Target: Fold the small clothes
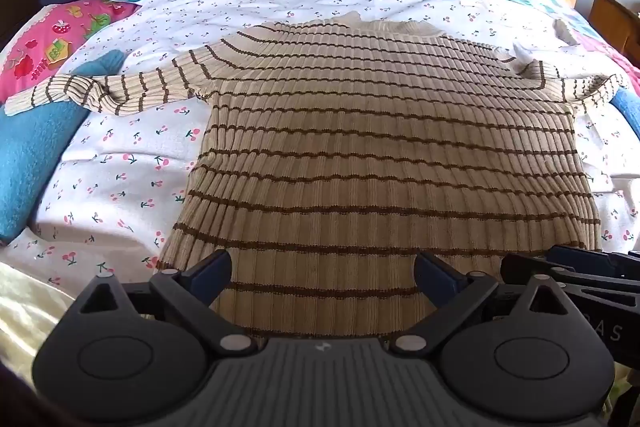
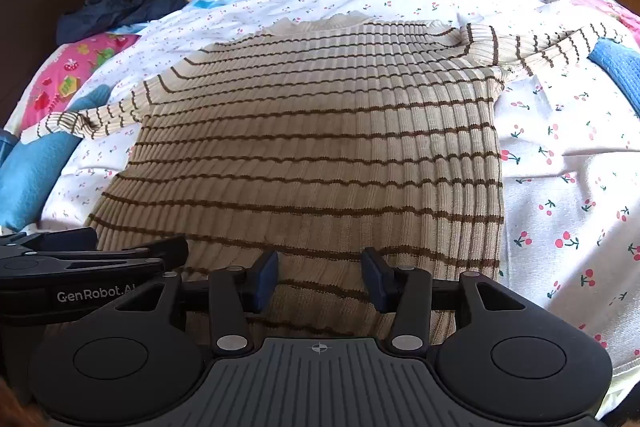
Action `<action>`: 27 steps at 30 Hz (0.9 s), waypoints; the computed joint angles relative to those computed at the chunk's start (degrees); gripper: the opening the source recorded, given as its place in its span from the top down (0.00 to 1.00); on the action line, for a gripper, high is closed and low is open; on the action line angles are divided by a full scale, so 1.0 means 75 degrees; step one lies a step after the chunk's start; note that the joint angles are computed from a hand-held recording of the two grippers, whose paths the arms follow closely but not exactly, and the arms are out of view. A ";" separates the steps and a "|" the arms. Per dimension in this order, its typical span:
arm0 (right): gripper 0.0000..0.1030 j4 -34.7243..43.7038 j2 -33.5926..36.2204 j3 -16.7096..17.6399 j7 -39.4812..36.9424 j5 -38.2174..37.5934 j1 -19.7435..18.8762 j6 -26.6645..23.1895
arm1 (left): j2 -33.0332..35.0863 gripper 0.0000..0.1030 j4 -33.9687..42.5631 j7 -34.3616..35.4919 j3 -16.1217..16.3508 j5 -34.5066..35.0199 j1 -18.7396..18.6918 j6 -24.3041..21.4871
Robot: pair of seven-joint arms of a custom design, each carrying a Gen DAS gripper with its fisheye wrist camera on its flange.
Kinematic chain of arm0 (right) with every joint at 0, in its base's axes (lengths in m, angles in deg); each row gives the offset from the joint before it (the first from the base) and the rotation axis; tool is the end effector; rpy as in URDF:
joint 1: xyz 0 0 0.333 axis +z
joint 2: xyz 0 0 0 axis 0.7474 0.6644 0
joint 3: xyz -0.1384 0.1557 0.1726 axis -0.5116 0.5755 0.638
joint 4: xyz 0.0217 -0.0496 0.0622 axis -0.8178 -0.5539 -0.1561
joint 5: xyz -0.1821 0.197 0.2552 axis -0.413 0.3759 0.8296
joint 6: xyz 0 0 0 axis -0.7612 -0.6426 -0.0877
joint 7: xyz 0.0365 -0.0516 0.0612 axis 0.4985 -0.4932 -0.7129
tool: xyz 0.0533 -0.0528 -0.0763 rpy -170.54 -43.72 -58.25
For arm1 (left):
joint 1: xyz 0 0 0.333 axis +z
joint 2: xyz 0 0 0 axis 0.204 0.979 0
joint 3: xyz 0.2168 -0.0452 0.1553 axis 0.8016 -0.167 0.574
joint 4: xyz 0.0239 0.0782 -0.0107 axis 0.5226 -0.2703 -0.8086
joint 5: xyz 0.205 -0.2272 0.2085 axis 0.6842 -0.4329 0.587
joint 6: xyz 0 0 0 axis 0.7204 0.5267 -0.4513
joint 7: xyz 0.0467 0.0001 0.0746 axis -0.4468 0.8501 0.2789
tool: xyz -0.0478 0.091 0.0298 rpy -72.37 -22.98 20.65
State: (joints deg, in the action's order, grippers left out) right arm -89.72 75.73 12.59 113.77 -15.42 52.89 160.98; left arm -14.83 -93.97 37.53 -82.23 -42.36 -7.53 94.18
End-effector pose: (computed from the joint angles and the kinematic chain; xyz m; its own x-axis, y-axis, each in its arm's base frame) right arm 0.6457 0.0706 0.3354 -0.1634 -0.9679 -0.1910 -0.7523 0.2475 -0.6106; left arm 0.6825 -0.2584 0.3590 -0.2355 -0.9719 -0.0030 -0.7787 0.1905 -0.5978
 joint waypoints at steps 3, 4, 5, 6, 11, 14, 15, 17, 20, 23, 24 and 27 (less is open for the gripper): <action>0.55 0.0012 0.0000 -0.0052 0.0045 -0.0046 0.0053 -0.0025 | 0.0001 0.01 -0.0003 0.0003 0.0002 -0.0005 -0.0001 0.0014; 0.55 0.0012 0.0000 -0.0057 0.0052 -0.0054 0.0060 -0.0023 | 0.0001 0.01 0.0000 0.0001 0.0007 -0.0003 -0.0006 0.0005; 0.55 0.0013 0.0000 -0.0069 0.0062 -0.0069 0.0073 -0.0021 | 0.0002 0.01 -0.0001 -0.0011 0.0022 0.0013 -0.0019 0.0008; 0.55 0.0016 0.0002 -0.0088 0.0077 -0.0092 0.0094 -0.0025 | -0.0002 0.01 -0.0014 -0.0024 0.0039 0.0035 -0.0033 0.0029; 0.55 0.0035 -0.0010 -0.0274 0.0222 -0.0297 0.0257 -0.0126 | -0.0046 0.01 -0.0179 -0.0075 0.0055 0.0068 -0.0047 0.0151; 0.55 -0.0025 0.0025 -0.0263 0.0242 -0.0345 0.0208 -0.0036 | -0.0109 0.01 -0.0340 -0.0143 0.0116 0.0133 -0.0102 0.0281; 0.55 -0.0049 0.0017 -0.0245 0.0224 -0.0345 0.0177 -0.0018 | -0.0110 0.01 -0.0352 -0.0164 0.0135 0.0157 -0.0121 0.0299; 0.55 0.0054 0.0041 -0.0327 0.0316 -0.0425 0.0289 -0.0127 | -0.0027 0.01 -0.0210 -0.0152 0.0116 0.0134 -0.0104 0.0199; 0.55 0.0087 0.0072 -0.0362 0.0331 -0.0522 0.0305 -0.0153 | 0.0002 0.01 -0.0165 -0.0210 0.0149 0.0175 -0.0146 0.0131; 0.55 0.0090 0.0072 -0.0422 0.0389 -0.0631 0.0357 -0.0162 | 0.0011 0.01 -0.0163 -0.0248 0.0146 0.0194 -0.0144 0.0103; 0.55 0.0096 0.0077 -0.0437 0.0404 -0.0665 0.0371 -0.0166 | 0.0016 0.01 -0.0166 -0.0255 0.0144 0.0201 -0.0144 0.0102; 0.55 0.0103 0.0084 -0.0519 0.0478 -0.0809 0.0449 -0.0181 | 0.0045 0.01 -0.0158 -0.0251 0.0124 0.0197 -0.0129 0.0073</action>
